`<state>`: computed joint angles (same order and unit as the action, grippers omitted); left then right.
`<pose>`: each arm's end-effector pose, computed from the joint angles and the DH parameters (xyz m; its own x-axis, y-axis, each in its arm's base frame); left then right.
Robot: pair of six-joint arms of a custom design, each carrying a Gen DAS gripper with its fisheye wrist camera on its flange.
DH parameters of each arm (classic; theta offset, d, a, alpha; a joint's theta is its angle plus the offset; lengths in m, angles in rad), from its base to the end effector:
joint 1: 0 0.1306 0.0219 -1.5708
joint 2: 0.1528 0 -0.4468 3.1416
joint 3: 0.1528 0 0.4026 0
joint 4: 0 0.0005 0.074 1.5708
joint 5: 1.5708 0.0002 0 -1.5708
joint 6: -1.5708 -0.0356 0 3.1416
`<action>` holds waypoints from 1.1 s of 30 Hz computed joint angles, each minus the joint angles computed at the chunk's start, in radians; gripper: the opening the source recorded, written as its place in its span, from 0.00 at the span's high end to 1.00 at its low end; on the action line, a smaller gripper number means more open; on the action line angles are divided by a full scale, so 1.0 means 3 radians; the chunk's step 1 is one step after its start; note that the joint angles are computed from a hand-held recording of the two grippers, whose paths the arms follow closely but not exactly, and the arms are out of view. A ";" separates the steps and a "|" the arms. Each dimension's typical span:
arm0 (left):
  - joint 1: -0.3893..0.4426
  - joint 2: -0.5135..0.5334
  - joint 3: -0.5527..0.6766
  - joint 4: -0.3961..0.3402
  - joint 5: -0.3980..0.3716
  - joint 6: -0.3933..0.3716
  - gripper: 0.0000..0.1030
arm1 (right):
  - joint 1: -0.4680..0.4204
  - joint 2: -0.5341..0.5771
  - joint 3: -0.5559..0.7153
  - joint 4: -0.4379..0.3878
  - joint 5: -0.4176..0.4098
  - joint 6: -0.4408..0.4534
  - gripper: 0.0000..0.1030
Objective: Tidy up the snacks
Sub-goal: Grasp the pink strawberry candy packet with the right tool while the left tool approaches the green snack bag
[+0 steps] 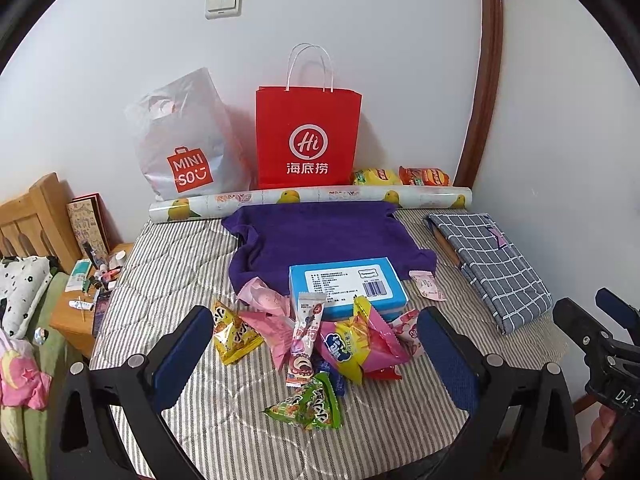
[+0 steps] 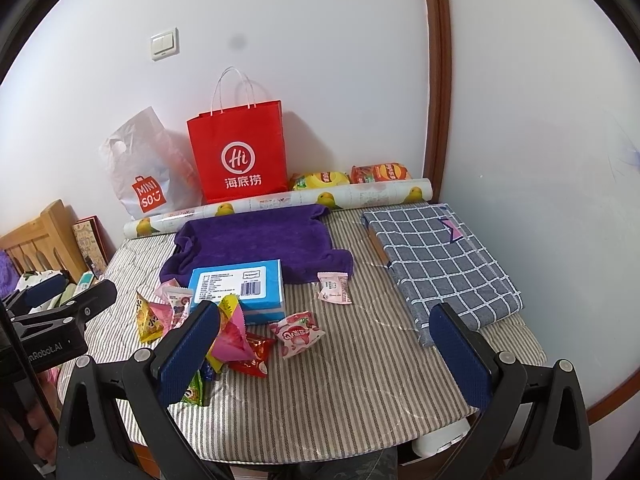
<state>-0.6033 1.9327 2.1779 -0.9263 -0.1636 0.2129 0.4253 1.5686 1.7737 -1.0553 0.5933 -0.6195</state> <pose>0.5935 -0.4025 0.5484 -0.6031 0.1623 -0.7810 0.3358 0.9398 -0.0639 0.5106 0.2089 0.5764 -0.5608 0.2745 -0.7811 0.3925 0.9188 0.0411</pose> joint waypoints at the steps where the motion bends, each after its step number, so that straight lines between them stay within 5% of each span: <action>1: 0.0001 0.0003 -0.0006 0.0004 0.0004 0.0000 0.01 | -0.0004 0.0001 -0.0007 0.0014 -0.0014 0.0009 0.00; 18: 0.0155 0.0267 -0.0058 -0.0249 0.0194 0.0128 0.01 | -0.0271 0.0212 -0.0229 0.0172 -0.0552 0.0017 0.05; 33: 0.0332 0.0345 -0.0311 -0.0291 0.0324 0.0169 0.01 | -0.0518 0.0700 -0.0302 0.0569 -0.1146 0.0544 0.24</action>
